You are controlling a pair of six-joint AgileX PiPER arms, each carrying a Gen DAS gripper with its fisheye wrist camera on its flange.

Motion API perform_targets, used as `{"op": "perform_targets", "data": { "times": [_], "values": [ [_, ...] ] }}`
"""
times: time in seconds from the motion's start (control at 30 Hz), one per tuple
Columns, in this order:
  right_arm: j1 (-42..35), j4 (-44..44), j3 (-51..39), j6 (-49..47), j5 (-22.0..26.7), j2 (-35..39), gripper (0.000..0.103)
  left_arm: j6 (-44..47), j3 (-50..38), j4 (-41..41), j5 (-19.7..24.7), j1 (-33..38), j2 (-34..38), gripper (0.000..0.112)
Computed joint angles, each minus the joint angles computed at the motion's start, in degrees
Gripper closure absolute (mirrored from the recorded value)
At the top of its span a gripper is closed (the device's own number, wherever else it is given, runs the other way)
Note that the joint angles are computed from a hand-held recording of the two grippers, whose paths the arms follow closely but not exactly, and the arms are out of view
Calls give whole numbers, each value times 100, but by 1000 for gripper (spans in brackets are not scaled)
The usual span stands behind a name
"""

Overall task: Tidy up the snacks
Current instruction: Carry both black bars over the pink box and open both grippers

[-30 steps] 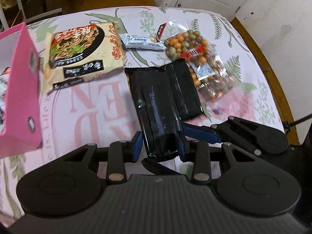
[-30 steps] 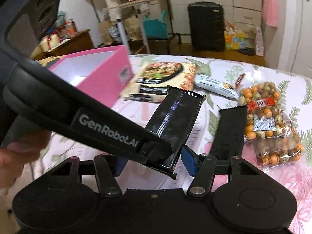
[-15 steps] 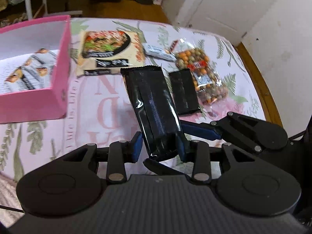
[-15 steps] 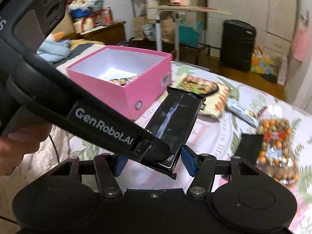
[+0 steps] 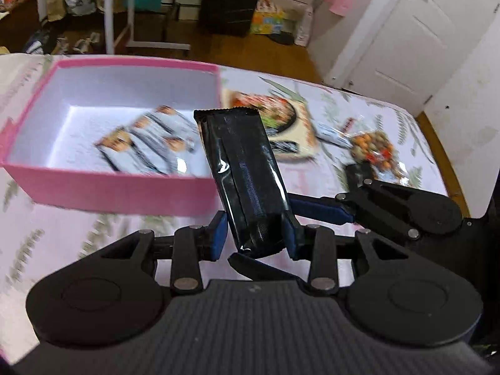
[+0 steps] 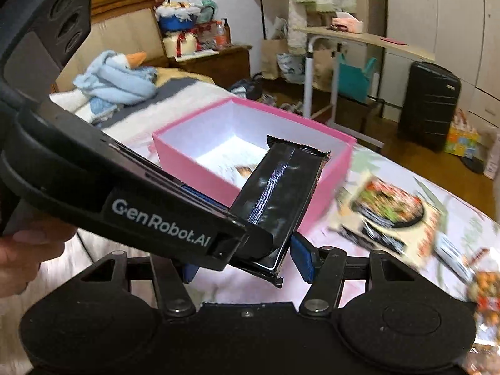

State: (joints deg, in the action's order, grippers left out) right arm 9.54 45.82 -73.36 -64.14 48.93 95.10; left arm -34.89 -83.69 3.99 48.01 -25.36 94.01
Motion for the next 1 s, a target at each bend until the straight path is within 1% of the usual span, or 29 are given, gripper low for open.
{"op": "perform_targets", "data": {
  "times": [0.1, 0.23, 0.37, 0.47, 0.57, 0.6, 0.73, 0.83, 0.9, 1.0],
  "values": [
    [357, 109, -404, 455, -201, 410, 39, 666, -265, -290, 182, 539, 155, 77],
    [664, 86, -1154, 1323, -299, 1121, 39, 1400, -786, -579, 340, 1132, 627, 76],
    [1018, -449, -1819, 2300, -573, 1692, 39, 1924, -1195, -893, 248, 1539, 1142, 75],
    [1223, -1083, -2134, 2934, -744, 1944, 39, 2348, -1497, -1435, 227, 1841, 1541, 75],
    [1352, -1520, -2092, 3130, -986, 1972, 39, 2653, -1577, -1887, 158, 2000, 1757, 75],
    [1361, -1614, -2148, 3206, -987, 2019, 39, 2707, -1554, -1980, 111, 2014, 1792, 75],
    [1393, -1943, -2573, 3631, -715, 2303, 37, 2799, -1491, -2213, 2, 2058, 1961, 73],
    [1463, -2214, -2748, 3801, -635, 2444, 37, 2836, -1350, -2455, -128, 2131, 2006, 71],
    [1468, -2263, -2737, 3760, -635, 2461, 36, 2809, -1312, -2558, -144, 2169, 2028, 69],
    [1344, -1928, -2592, 3431, -642, 2329, 34, 2630, -1132, -2306, -302, 2120, 1872, 67]
  ]
}}
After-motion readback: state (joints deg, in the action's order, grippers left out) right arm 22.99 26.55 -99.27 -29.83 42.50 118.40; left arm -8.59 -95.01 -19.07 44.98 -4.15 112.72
